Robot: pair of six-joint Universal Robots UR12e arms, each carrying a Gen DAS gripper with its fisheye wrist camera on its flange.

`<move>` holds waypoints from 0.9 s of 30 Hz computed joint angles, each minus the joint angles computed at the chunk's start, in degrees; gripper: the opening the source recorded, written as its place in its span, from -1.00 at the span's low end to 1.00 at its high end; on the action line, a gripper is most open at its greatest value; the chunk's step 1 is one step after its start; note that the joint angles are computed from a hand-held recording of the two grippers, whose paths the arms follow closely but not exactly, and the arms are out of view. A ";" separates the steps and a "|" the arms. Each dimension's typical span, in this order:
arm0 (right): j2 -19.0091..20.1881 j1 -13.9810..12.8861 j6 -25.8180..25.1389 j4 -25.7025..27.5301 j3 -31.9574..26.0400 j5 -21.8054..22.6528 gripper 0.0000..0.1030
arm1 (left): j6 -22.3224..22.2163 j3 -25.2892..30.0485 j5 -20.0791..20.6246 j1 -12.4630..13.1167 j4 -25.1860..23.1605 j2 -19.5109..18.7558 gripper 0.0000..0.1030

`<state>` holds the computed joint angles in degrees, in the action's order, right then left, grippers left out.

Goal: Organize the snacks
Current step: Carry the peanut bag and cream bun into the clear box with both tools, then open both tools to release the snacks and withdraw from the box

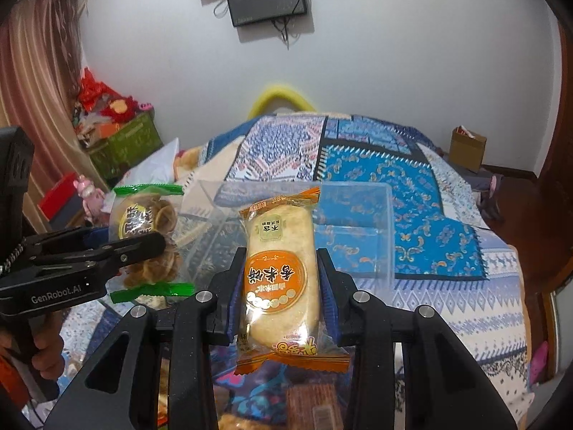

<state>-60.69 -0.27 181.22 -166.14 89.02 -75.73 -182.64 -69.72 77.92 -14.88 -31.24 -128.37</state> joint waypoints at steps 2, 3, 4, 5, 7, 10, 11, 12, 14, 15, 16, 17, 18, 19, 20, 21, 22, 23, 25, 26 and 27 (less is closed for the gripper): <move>0.70 0.02 -0.42 1.53 -0.90 -0.10 -0.35 | 0.15 1.08 0.24 -0.08 -0.82 -0.88 -0.07; 0.97 -0.01 -0.55 2.21 -1.25 -0.18 -0.35 | 0.20 1.61 0.28 -0.11 -1.29 -1.31 -0.07; 1.29 0.03 -0.66 3.05 -1.69 -0.46 -0.35 | 0.24 2.21 0.21 -0.12 -1.93 -1.77 -0.07; 1.58 0.05 -0.82 3.68 -2.08 -0.57 -0.35 | 0.17 2.64 0.13 -0.13 -2.37 -2.09 -0.07; 2.11 0.08 -1.12 4.98 -2.77 -0.74 -0.35 | -0.06 3.67 -0.41 -0.05 -3.34 -2.92 -0.07; 2.75 -0.04 -1.45 7.22 -3.74 -0.05 -0.35 | -0.34 5.20 -1.00 0.09 -5.36 -4.07 -0.07; 2.96 -0.04 -1.52 7.93 -4.09 0.05 -0.35 | -0.49 5.63 -0.89 0.07 -5.83 -4.39 -0.07; 3.15 -0.02 -1.65 8.44 -4.34 0.04 -0.35 | -0.60 6.20 -0.75 0.05 -6.64 -4.76 -0.07; 3.44 0.02 -1.84 9.61 -4.80 0.19 -0.35 | -0.73 7.08 -0.64 0.05 -7.99 -5.36 -0.07; 3.55 0.04 -1.77 9.88 -4.93 0.21 -0.35 | -0.69 7.32 -0.56 0.04 -8.49 -5.54 -0.07; 3.62 0.07 -1.72 10.27 -5.02 0.30 -0.35 | -0.61 7.42 -0.57 0.02 -8.74 -5.66 -0.07; 3.74 0.14 -1.68 10.47 -5.18 0.27 -0.35 | -0.51 7.31 -0.49 -0.01 -8.77 -5.65 -0.07; 3.80 0.23 -1.82 10.76 -5.28 0.09 -0.35 | -0.42 7.24 -0.30 -0.05 -8.75 -5.65 -0.07; 3.89 0.29 -2.04 11.09 -5.44 -0.08 -0.35 | -0.46 6.96 0.21 -0.13 -8.12 -5.57 -0.07; 3.95 0.42 -2.13 11.24 -5.52 -0.57 -0.35 | -0.42 6.60 1.08 -0.28 -7.27 -5.43 -0.06; 4.01 0.48 -2.11 11.31 -5.57 -0.96 -0.35 | -0.21 6.60 1.90 -0.42 -6.99 -5.44 -0.06; 3.99 0.55 -1.94 11.39 -5.55 -1.30 -0.34 | 0.01 6.55 2.59 -0.53 -6.75 -5.41 -0.05; 4.09 0.56 -1.85 11.64 -5.75 -1.33 -0.34 | 0.11 6.59 2.68 -0.50 -6.71 -5.41 -0.05; 4.05 0.56 -1.78 11.86 -5.79 -1.51 -0.34 | 0.15 6.52 2.87 -0.51 -6.77 -5.27 -0.03; 4.05 0.59 -2.01 12.35 -5.96 -1.73 -0.31 | 0.19 6.38 3.06 -0.53 -6.65 -5.16 -0.03; 4.00 0.62 -2.15 12.67 -6.00 -1.93 -0.21 | 0.36 6.11 3.10 -0.53 -6.47 -4.94 -0.03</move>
